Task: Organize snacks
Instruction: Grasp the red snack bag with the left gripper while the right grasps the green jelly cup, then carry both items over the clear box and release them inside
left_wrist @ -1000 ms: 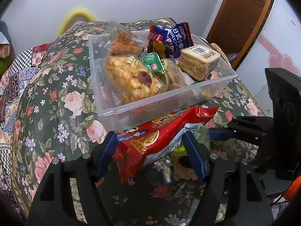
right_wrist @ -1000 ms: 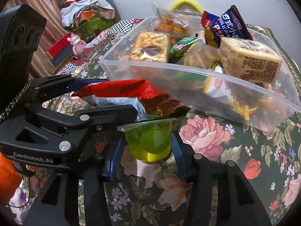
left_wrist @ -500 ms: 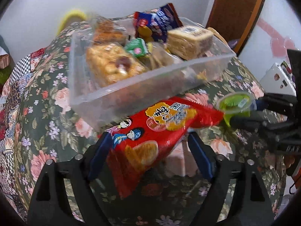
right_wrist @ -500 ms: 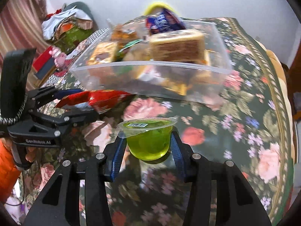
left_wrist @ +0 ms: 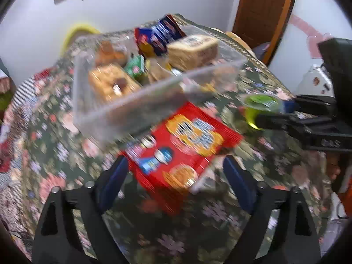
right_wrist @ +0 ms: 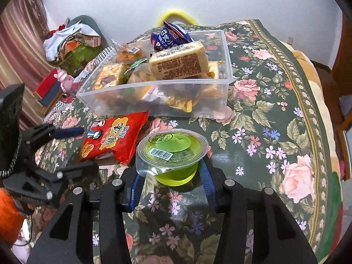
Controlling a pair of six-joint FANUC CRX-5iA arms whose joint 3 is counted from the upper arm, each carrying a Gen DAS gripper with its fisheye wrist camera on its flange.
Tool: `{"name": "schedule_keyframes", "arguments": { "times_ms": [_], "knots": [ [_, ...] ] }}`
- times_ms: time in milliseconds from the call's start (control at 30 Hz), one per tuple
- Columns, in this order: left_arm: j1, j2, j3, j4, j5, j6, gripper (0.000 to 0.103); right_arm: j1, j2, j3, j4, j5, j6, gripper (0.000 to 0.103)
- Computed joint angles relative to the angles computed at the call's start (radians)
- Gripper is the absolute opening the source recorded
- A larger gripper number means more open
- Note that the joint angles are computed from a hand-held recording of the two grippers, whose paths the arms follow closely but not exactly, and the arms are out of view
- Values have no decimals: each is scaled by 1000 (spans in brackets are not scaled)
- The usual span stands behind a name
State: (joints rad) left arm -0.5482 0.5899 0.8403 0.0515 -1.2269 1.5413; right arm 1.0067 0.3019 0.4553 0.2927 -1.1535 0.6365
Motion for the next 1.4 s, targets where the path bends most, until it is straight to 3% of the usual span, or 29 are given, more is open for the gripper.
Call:
{"name": "schedule_keyframes", "arguments": {
  "times_ms": [133, 333, 467, 567, 633, 700, 800, 1200, 1400],
  "knots": [
    [16, 90, 115, 36, -52, -48, 102, -4, -8, -11, 0, 13, -10, 44],
    [29, 256, 336, 128, -176, -72, 103, -11, -17, -26, -3, 17, -19, 44],
    [16, 304, 398, 124, -220, -49, 103, -14, -21, -32, -1, 13, -29, 44],
    [6, 234, 271, 96, -132, -42, 98, -16, -29, -41, 4, 17, -42, 44],
    [6, 191, 200, 100, -88, -38, 80, -13, -34, -46, 11, 19, -49, 44],
    [6, 159, 155, 95, -69, -34, 71, -9, -37, -48, 19, 18, -51, 44],
    [-1, 109, 91, 68, -40, -24, 65, -6, -36, -43, 25, 17, -53, 44],
    [16, -90, -110, 41, 118, 61, 65, 13, -17, 13, 75, 30, -45, 44],
    [37, -96, -75, 32, 150, 103, 65, 11, 18, 73, 99, 44, -18, 44]
  ]
}}
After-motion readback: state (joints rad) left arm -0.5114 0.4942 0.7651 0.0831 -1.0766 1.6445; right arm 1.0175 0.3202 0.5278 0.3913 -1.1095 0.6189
